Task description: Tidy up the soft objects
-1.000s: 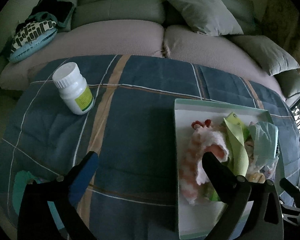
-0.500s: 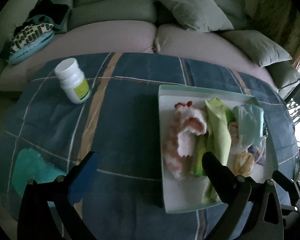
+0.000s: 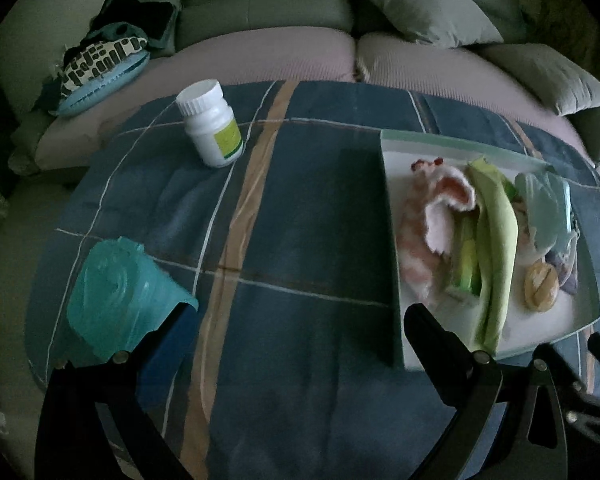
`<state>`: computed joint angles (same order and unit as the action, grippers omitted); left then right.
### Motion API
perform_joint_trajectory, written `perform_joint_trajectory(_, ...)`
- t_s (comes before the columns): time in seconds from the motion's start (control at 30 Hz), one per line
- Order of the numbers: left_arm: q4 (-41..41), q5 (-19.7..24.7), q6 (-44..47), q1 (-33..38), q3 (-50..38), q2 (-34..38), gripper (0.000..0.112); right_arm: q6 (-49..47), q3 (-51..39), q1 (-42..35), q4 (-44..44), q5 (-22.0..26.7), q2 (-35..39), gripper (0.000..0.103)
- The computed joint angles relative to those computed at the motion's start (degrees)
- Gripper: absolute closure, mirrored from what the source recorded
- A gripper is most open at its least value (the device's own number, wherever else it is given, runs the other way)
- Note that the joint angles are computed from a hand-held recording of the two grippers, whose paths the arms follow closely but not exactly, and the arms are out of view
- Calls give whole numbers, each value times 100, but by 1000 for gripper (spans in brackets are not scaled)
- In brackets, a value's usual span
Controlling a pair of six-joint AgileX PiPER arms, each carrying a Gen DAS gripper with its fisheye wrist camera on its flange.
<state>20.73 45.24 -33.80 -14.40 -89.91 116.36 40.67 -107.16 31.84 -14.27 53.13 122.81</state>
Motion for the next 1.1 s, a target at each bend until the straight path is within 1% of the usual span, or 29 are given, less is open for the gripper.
perform_joint_trajectory(0.3, 39, -32, 12, -11, 106, -71, 9, 25, 142, -56, 31, -87, -110, 0)
perform_joint_trajectory(0.9, -101, 59, 297, -34, -61, 41, 10, -100, -13, -122, 82, -68, 59, 0)
perform_joint_trajectory(1.1, -283, 121, 503, 20, -167, 103, 9, -126, -99, -132, 33, -31, 118, 0)
